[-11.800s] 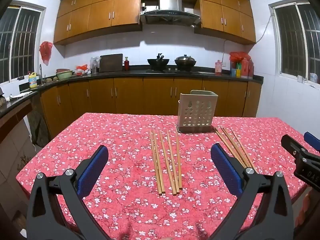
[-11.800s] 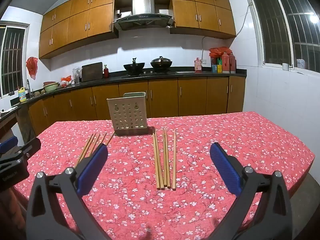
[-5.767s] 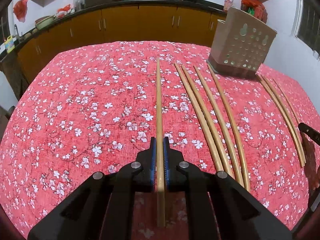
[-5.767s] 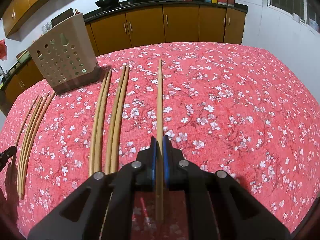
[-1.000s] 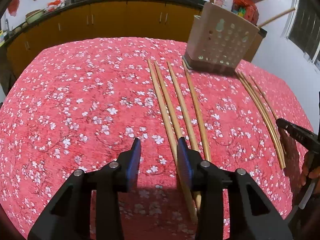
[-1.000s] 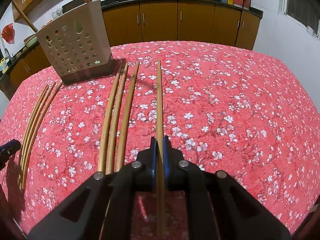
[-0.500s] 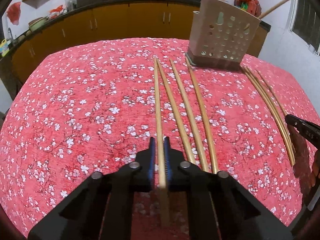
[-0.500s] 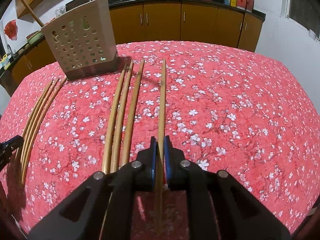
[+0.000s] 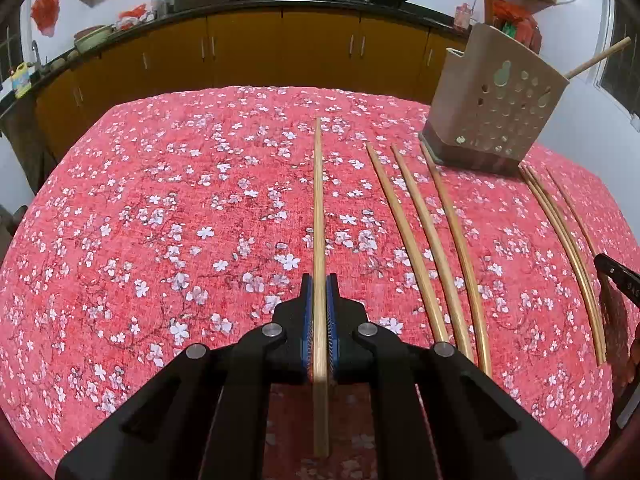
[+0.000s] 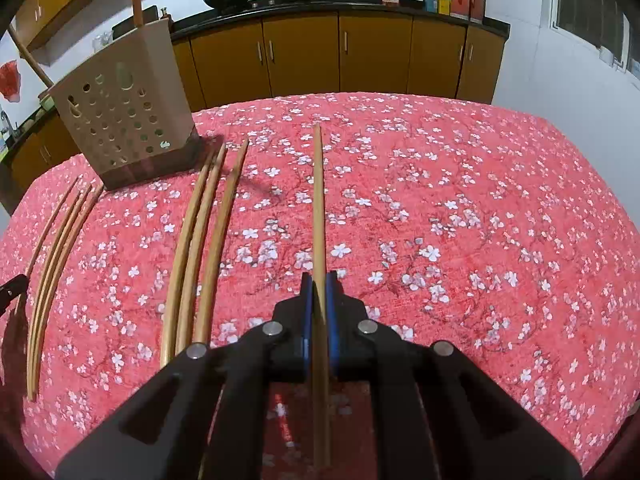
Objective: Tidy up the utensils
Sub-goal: 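Close the left tool on another chopstick while the right tool grasps one too, then raise the left tool's chopstick over the holder while the right tool carries its own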
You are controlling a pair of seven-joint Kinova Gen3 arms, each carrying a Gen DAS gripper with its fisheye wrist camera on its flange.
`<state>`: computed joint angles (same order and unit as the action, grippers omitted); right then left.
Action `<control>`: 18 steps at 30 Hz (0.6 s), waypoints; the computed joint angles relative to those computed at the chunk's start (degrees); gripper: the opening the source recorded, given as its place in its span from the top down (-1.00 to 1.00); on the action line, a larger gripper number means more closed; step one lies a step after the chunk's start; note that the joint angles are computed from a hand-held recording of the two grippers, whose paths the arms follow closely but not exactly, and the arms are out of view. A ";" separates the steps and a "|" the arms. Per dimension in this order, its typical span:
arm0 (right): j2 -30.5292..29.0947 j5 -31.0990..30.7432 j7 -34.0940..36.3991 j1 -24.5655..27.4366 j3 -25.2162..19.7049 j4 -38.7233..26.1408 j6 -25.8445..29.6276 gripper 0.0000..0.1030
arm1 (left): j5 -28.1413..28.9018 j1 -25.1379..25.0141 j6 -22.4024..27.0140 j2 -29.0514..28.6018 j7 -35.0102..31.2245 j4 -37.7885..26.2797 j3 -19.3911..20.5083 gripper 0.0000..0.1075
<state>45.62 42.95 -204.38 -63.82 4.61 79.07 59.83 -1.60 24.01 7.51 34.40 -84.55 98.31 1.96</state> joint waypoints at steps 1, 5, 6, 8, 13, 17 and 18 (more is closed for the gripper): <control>0.01 0.02 -0.03 0.03 -0.01 0.01 -0.05 0.84 | 0.10 -0.34 -0.13 0.02 -0.08 0.11 0.34 0.86; 0.16 0.02 -0.03 -0.02 -0.03 -0.16 0.07 0.84 | 0.43 -1.66 -1.09 -0.38 -0.73 1.20 1.64 0.86; 0.16 0.01 -0.08 -0.05 -0.03 -0.14 0.08 0.84 | 0.54 -1.92 -1.07 -0.44 -0.87 1.25 1.89 0.86; 0.23 -0.04 0.10 -0.13 -0.10 -0.30 0.30 0.84 | 0.69 -2.17 -1.21 -0.64 -1.11 1.62 2.04 0.86; 0.48 0.03 -0.26 -0.80 -0.11 -0.52 0.32 0.83 | 0.87 -2.67 -1.26 -1.34 -1.74 2.49 2.52 0.86; 0.50 -0.05 -0.04 -0.79 -0.13 -0.61 0.57 0.83 | 1.06 -1.50 -1.11 -1.76 -1.44 2.79 1.37 0.86; 0.48 -0.04 -0.14 -0.84 -0.12 -0.56 0.54 0.83 | 1.05 -1.25 -1.08 -1.82 -1.36 2.82 1.12 0.86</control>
<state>46.10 42.91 -204.52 -64.67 4.49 78.51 60.37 -0.55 22.76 6.43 32.59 -85.91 101.13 3.08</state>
